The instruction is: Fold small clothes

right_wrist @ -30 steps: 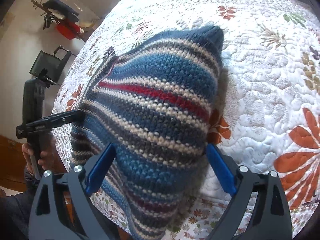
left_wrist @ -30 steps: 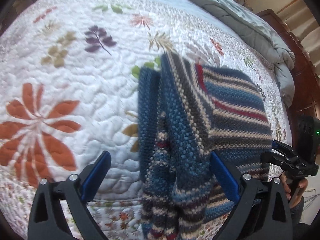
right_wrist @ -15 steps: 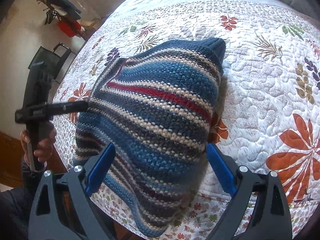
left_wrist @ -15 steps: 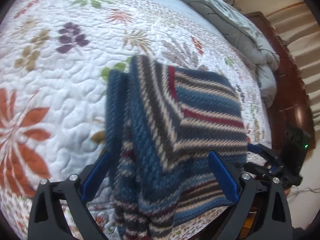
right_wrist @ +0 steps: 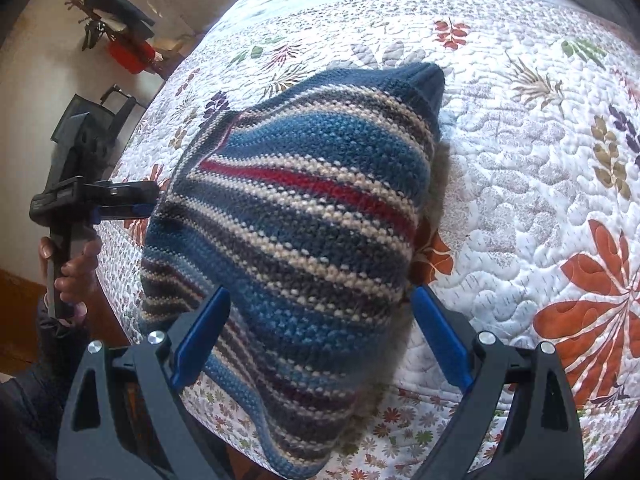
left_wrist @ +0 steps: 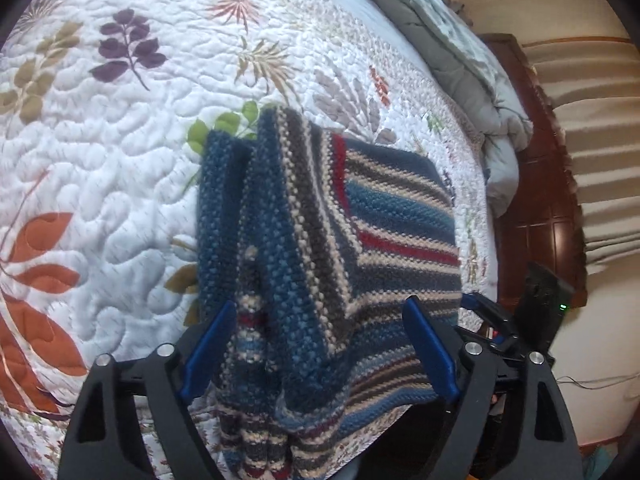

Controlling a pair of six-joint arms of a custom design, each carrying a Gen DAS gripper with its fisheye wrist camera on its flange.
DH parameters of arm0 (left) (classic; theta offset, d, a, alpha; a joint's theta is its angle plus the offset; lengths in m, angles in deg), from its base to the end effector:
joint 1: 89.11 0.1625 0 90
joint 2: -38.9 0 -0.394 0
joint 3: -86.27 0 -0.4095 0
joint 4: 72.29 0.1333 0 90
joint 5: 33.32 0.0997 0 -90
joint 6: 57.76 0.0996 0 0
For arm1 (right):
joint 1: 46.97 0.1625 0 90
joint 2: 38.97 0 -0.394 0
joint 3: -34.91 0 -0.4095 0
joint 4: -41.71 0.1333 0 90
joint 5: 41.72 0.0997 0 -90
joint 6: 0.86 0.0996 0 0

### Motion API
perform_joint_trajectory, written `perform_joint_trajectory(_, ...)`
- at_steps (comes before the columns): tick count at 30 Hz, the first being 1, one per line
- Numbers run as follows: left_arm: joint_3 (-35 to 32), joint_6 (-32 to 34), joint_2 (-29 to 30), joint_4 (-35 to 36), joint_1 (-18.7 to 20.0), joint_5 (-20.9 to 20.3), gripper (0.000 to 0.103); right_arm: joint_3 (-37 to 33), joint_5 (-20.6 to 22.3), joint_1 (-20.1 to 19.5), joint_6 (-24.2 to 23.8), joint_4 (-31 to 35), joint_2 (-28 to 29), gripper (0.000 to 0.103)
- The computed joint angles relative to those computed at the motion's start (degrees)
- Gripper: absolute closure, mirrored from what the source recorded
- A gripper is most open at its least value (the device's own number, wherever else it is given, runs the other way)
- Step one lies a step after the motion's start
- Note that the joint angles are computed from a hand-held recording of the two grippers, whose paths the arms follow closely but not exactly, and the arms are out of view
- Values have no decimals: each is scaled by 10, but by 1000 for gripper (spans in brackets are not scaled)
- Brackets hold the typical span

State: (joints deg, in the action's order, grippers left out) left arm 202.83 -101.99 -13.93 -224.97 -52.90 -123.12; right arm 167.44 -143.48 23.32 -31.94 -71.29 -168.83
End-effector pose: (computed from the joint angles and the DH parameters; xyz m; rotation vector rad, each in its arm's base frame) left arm -0.3383 -0.4133 0.0078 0.2605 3.1146 0.0147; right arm 0.0106 -0.3054 0.3891 0.2249 -2.7789 0.3284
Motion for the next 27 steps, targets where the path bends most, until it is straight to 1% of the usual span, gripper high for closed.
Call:
perform_joint_trajectory(2, 3, 10, -4, -4, -6, -5, 18, 1, -2, -3, -1, 0, 1, 11)
perform_joint_trajectory(5, -4, 15, -2, 11, -13, -2, 18, 1, -2, -7, -3, 0, 2, 11)
perform_joint_trajectory(7, -9, 20, 3, 13, -12, -12, 18, 1, 3, -10, -3, 1, 1, 11)
perform_joint_trajectory(9, -14, 20, 13, 10, -5, -27, 18, 1, 5, -12, -2, 2, 0, 11)
perform_joint_trajectory(11, -20, 22, 28, 1, 6, -49, 18, 1, 6, -14, -3, 1, 1, 11)
perform_joint_trajectory(13, -23, 23, 37, -3, 12, -56, 18, 1, 6, -16, -5, 2, 1, 11)
perform_joint_trajectory(15, -26, 26, 46, -12, 20, -72, 18, 1, 7, -16, -6, 2, 1, 11)
perform_joint_trajectory(19, -32, 43, 55, -27, 23, -93, 19, 1, 10, -19, -5, 0, 3, 11)
perform_joint_trajectory(22, -38, 55, 61, -28, 24, -98, 19, 2, 11, -21, -5, -2, 4, 11)
perform_joint_trajectory(24, -51, 58, 76, -14, 30, -95, 19, 4, 13, -22, -6, -1, 6, 11)
perform_joint_trajectory(27, -73, 52, 102, 1, 39, -104, 18, 4, 14, -22, -1, -1, 10, 11)
